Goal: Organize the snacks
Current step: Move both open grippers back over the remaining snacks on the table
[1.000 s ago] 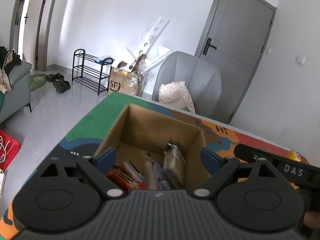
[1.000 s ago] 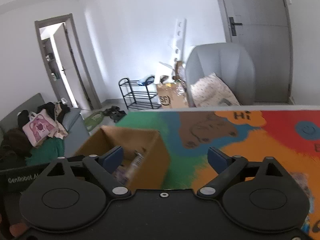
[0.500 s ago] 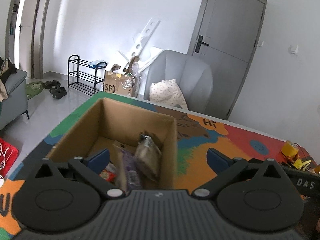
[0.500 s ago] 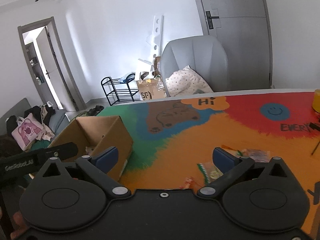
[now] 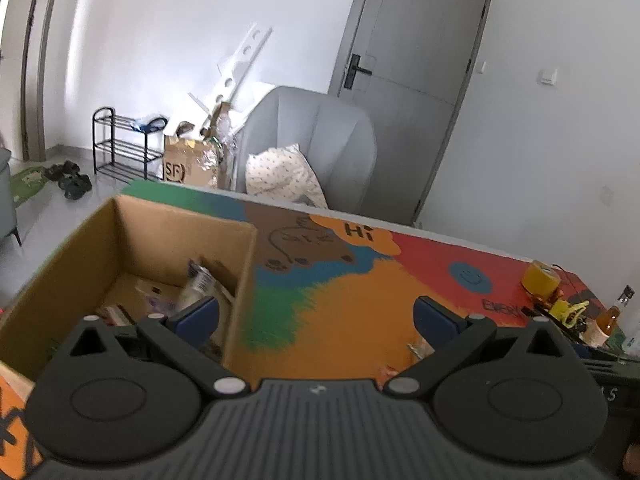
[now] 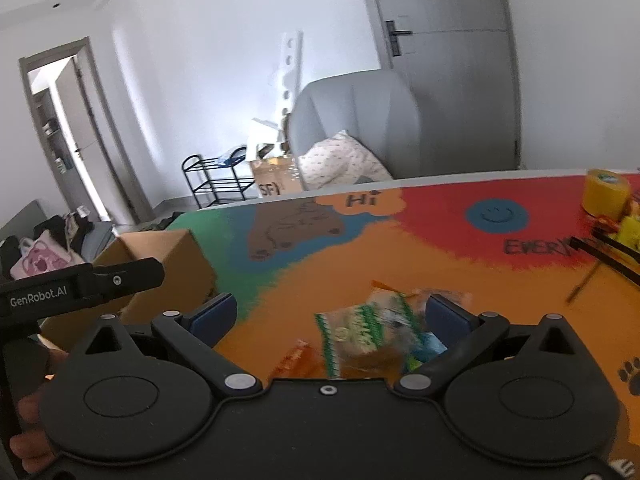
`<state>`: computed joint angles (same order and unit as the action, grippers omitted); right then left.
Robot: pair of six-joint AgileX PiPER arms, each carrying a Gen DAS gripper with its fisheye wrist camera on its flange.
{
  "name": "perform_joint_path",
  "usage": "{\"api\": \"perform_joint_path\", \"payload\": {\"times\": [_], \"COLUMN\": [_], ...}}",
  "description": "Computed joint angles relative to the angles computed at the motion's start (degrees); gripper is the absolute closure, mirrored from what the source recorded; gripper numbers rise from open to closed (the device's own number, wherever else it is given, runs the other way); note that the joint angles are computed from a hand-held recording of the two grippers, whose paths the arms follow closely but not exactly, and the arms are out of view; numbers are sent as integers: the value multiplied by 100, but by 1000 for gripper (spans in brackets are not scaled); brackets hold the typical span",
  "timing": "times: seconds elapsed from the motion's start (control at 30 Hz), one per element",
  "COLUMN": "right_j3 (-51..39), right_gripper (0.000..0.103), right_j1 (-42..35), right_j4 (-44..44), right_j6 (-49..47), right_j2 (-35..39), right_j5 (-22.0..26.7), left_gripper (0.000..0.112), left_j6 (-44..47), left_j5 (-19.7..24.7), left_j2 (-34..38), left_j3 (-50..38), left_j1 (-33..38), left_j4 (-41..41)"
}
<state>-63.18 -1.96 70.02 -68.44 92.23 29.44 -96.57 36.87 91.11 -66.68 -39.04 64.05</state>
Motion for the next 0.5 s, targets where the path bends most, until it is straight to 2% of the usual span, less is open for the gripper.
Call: {"api": "perform_joint_path", "payload": {"times": [0.2, 0.5], "right_j3": [246, 357], "right_gripper": [0, 0], "right_j1": [-343, -740], "right_j4": [125, 217], "right_j6": [-250, -500], "right_j2": [-4, 164], "right_j5": [45, 234], "left_gripper": [10, 10], "left_j6": [394, 522], "left_j5": [-130, -534], "left_j2": [270, 701], "left_j3": [-211, -396], "left_j1": [-150, -243], "left_j4": [-281, -542]}}
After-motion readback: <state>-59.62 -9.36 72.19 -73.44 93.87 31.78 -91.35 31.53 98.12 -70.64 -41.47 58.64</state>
